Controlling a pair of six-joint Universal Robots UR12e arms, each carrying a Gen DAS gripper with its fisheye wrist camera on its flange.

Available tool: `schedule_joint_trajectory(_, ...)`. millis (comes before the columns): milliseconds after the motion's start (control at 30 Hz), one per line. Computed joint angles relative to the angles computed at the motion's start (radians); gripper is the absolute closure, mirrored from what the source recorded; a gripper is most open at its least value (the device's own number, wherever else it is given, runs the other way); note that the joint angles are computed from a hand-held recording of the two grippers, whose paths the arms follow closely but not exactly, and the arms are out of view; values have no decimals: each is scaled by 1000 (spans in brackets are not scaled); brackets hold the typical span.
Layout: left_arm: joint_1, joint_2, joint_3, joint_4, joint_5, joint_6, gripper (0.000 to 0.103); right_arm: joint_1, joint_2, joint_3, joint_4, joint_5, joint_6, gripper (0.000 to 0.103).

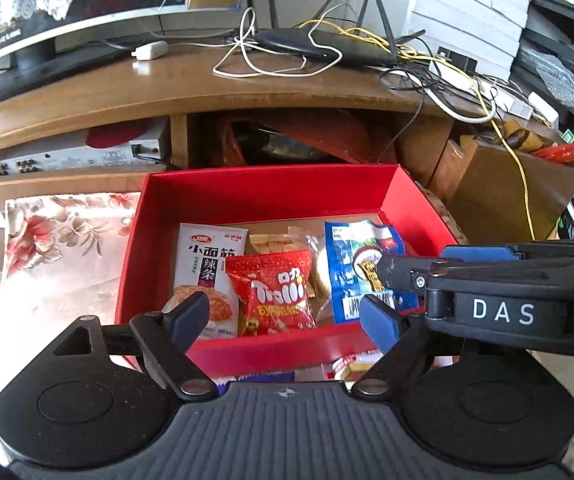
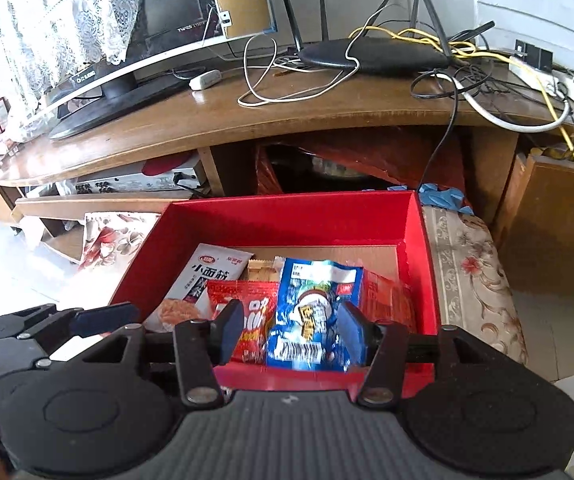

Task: Organize snacks
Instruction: 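Move both grippers out of the box back toward the remaining snacks, then grasp the blue WAFER BISCUIT bag with the left gripper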

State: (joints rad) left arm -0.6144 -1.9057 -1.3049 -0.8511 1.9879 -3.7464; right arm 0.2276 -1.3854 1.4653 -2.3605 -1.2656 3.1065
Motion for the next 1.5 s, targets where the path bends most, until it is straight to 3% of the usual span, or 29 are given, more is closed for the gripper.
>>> schedule_joint_trajectory(867, -39, 22, -31, -77, 7, -32, 14, -14, -74, 90, 64, 24, -21, 41)
schedule_joint_trajectory(1500, 14, 14, -39, -193, -168, -236, 9, -25, -70, 86, 125, 27, -28, 40)
